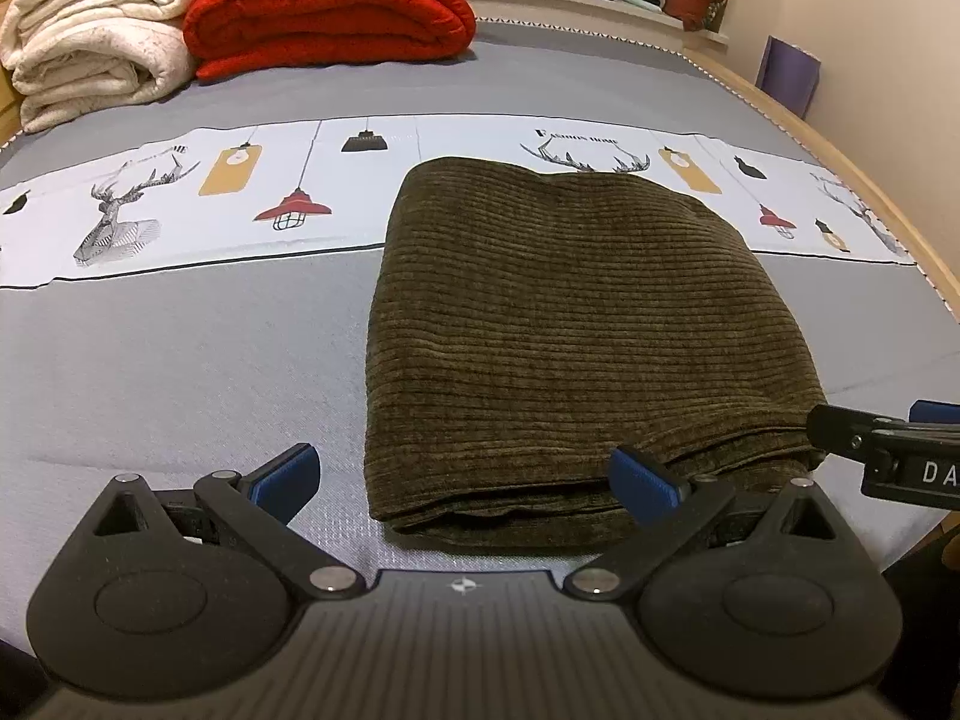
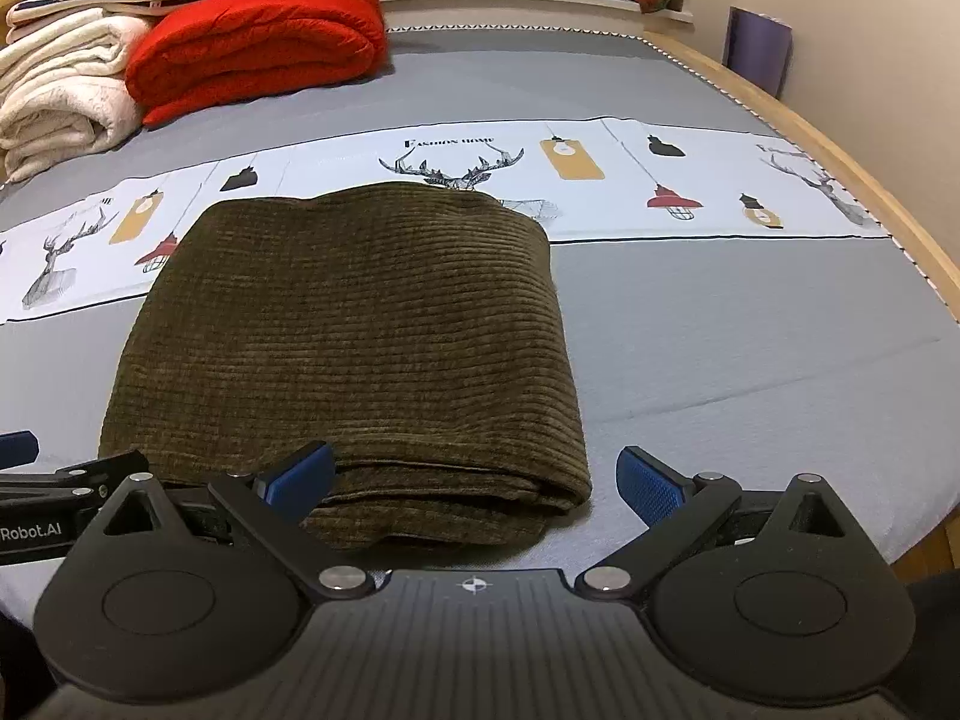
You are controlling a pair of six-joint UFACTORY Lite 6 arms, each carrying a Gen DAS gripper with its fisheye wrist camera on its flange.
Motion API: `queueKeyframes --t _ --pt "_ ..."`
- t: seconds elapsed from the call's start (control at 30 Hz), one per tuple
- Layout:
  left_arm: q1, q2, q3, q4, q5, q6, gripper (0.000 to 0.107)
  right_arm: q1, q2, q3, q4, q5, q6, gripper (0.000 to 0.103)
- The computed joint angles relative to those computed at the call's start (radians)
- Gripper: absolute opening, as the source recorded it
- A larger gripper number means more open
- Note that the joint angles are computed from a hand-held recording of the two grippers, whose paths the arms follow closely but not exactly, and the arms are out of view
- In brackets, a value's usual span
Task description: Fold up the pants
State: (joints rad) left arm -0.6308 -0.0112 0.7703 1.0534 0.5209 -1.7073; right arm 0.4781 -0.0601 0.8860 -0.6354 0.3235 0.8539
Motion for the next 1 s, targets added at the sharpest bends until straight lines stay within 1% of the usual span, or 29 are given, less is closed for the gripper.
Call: queueKeyframes --t 0.43,0.73,1.0 --pt "-0.012 0.005 -0.001 0.007 -0.007 0.0 0.103 -0.007 -0.007 -0.003 0.022 -0.009 -0.016 0.1" --pt "-0.005 -0.012 -0.015 0.009 -0.014 0.001 0.103 0.013 0.004 0.004 -0.015 0.008 0.026 0.1" --pt "-0.011 -0.007 -0.015 0.022 -0.022 -0.004 0.103 0.008 0.006 0.004 -0.006 0.008 0.014 0.1"
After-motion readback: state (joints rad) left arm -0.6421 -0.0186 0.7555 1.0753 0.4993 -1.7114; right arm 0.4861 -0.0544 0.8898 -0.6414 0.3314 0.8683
